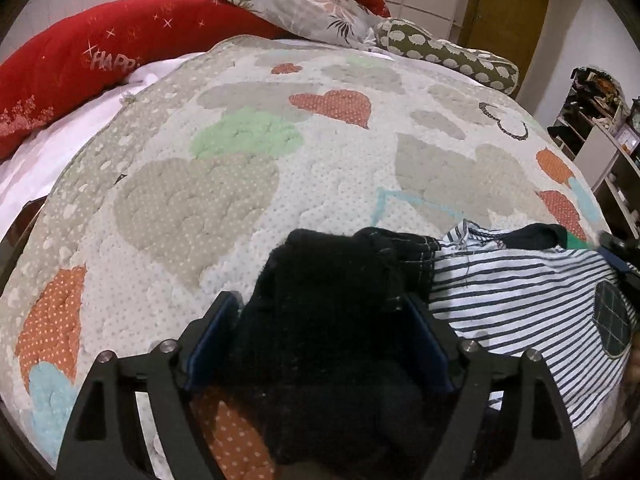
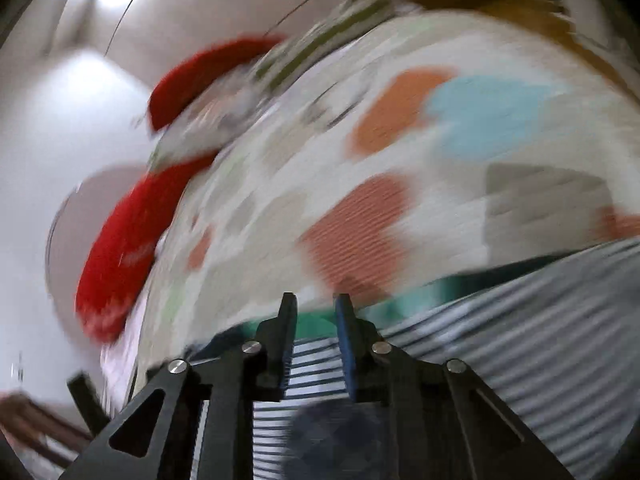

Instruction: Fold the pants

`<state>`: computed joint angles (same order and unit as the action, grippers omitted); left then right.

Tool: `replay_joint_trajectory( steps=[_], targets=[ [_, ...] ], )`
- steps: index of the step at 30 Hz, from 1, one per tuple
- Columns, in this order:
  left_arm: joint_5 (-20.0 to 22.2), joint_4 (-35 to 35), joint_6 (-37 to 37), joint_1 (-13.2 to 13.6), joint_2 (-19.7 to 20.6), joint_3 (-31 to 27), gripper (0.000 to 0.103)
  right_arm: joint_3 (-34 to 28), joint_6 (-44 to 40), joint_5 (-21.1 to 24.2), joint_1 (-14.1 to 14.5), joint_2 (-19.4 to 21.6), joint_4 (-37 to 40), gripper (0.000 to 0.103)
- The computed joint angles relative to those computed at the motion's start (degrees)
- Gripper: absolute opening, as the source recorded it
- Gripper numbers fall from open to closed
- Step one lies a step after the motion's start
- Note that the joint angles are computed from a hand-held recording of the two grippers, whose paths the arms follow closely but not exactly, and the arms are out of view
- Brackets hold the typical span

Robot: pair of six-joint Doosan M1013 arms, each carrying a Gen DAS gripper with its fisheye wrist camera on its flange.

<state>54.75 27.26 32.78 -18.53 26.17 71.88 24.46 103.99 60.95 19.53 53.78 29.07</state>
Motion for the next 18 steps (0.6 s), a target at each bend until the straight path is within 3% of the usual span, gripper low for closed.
replay_joint_trajectory(
  steps=[3, 5, 7, 9, 12, 15, 17, 18],
  targets=[
    [-0.06, 0.64, -0.15, -0.09, 0.00, 0.07, 0.085, 9.69, 7.75, -8.18, -1.89, -5.31, -7.13, 0.018],
    [0.18, -0.47, 0.66, 0.09, -0.14, -0.08, 0.085, 14.91, 14.67, -12.27, -2.51, -8.59, -12.05, 0.025],
    [2.58, -3.26, 1.73, 0.29, -0.42, -1.18, 0.084, 20.06, 14.45, -16.81, -3.16, -11.70, -10.30, 0.026],
    [2.06, -5.66, 1.51, 0.23, -1.82, -1.02, 0.084, 24.23, 9.57, -19.59, -3.43, -14.56, -4.99, 0.026],
    [-0.97, -6.93, 3.21, -0.71, -3.59, -0.86, 0.084, 28.89, -1.52, -20.85, -2.72, -17.84, 1.55, 0.026],
    [-0.24, -8.82, 8.16, -1.96, -2.90, -3.25, 0.084, 30.93, -11.79, -18.73, -2.03, -18.66, 8.19, 0.026],
    [-0.16, -11.89, 12.84, -2.35, -2.23, -5.12, 0.084, 29.91, -13.24, -16.11, -1.20, -17.64, 6.03, 0.026],
    [-0.10, -13.63, 15.84, -2.56, -1.75, -6.38, 0.084, 29.66, -10.05, -15.28, -0.74, -17.34, 0.76, 0.026]
  ],
)
